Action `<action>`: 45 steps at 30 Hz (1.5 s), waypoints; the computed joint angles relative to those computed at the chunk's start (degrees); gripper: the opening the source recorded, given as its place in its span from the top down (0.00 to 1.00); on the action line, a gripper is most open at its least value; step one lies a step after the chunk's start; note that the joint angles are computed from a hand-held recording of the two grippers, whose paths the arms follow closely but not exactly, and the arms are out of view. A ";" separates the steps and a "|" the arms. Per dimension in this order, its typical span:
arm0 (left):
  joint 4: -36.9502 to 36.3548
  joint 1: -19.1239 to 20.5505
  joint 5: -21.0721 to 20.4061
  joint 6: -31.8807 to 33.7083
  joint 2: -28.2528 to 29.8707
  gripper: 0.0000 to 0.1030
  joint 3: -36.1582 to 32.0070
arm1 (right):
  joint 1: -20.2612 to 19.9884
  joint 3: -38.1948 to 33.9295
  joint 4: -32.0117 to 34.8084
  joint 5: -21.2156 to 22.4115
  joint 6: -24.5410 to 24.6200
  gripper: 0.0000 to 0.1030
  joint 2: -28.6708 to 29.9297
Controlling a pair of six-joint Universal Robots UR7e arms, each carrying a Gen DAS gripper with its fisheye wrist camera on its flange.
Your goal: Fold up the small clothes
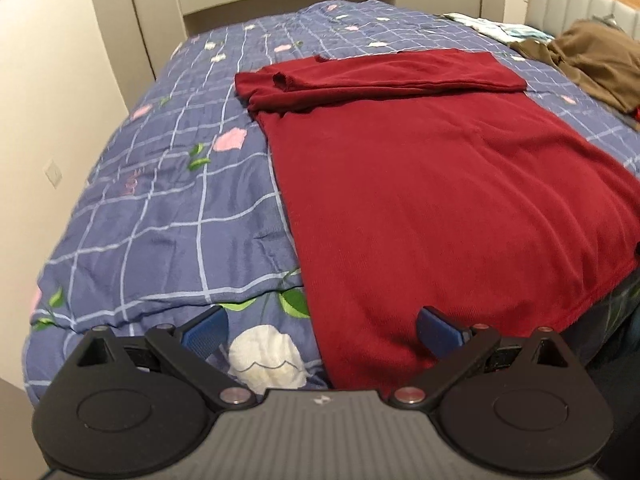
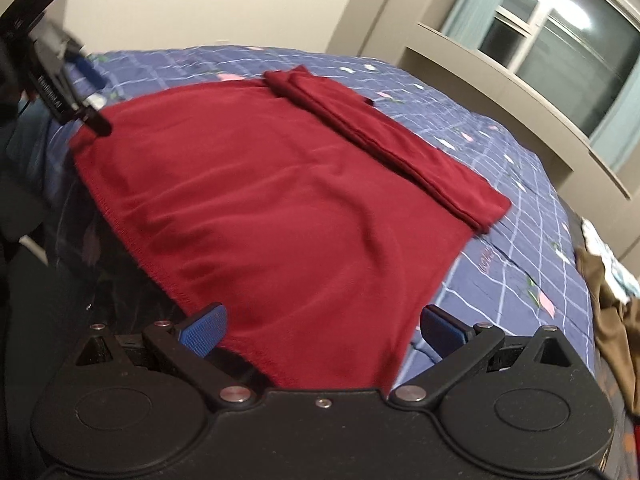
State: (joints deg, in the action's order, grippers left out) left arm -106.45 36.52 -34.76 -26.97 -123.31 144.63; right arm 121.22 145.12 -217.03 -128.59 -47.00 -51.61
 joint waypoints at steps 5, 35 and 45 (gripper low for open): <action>4.58 -3.12 2.08 0.40 -1.98 0.00 1.47 | 0.83 -0.11 -4.22 -0.62 -4.57 0.01 3.41; 20.95 -13.35 7.97 23.93 -18.36 0.01 10.89 | 2.39 0.38 -30.87 -4.75 -20.55 0.08 17.14; 18.06 -15.23 17.27 32.75 -23.10 0.01 16.88 | 2.70 0.99 -33.66 -4.93 -23.19 0.13 18.81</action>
State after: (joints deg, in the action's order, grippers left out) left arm -88.39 21.30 -17.49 5.79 -146.41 161.51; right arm 123.92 146.11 -250.69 -133.52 -70.19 -32.80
